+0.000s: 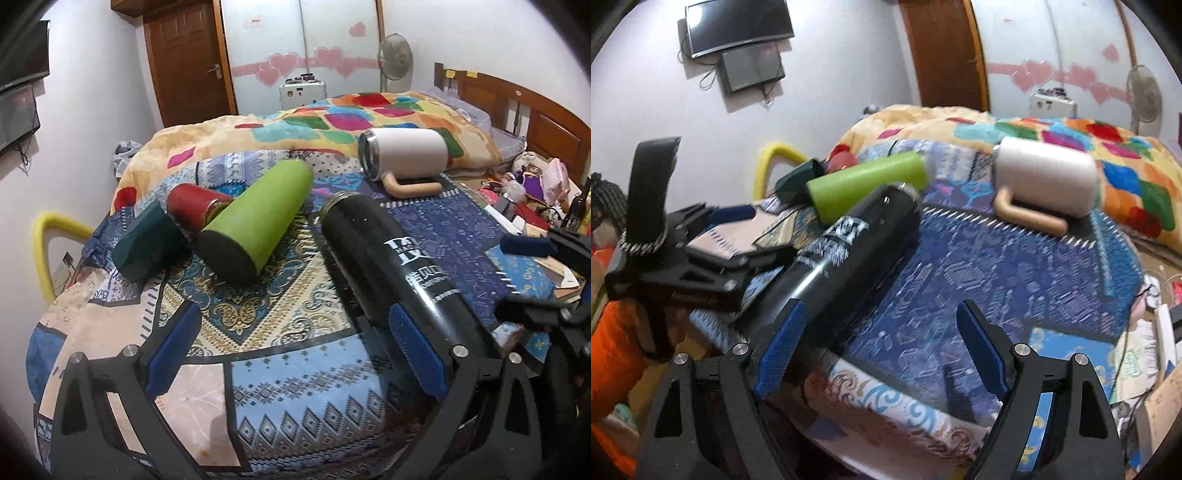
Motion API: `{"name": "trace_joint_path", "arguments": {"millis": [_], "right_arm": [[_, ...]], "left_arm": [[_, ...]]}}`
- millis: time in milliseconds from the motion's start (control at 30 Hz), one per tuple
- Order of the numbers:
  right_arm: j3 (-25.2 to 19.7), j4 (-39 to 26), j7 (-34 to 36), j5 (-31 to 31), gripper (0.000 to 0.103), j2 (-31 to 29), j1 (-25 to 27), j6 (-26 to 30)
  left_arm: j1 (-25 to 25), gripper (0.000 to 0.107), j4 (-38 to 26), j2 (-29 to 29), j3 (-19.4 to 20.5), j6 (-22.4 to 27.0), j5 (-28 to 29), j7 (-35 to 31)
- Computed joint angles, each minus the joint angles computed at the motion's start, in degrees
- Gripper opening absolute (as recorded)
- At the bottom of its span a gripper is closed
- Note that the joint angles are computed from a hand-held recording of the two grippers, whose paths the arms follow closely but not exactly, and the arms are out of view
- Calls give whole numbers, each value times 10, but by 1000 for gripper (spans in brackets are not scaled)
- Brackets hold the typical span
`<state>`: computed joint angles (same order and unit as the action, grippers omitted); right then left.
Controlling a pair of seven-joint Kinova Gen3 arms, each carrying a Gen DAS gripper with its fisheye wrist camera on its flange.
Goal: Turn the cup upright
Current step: 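Grasp the black thermos body with the left gripper while the right gripper releases it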
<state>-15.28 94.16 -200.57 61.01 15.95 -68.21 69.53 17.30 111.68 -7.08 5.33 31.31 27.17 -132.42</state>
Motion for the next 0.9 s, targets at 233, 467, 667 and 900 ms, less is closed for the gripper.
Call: {"name": "trace_joint_path", "arguments": {"millis": [233, 467, 667, 900], "right_arm": [[8, -34, 26, -3, 82, 18, -26, 109], [6, -21, 14, -1, 82, 9, -20, 130], [0, -3, -4, 11, 82, 4, -16, 128], [-6, 22, -24, 18, 82, -7, 1, 108]], "left_arm": [[4, 103, -47, 18, 6, 61, 25, -1], [10, 87, -124, 80, 46, 136, -39, 51], [29, 80, -187, 134, 63, 191, -124, 128], [56, 78, -243, 174, 69, 236, -198, 180]]}}
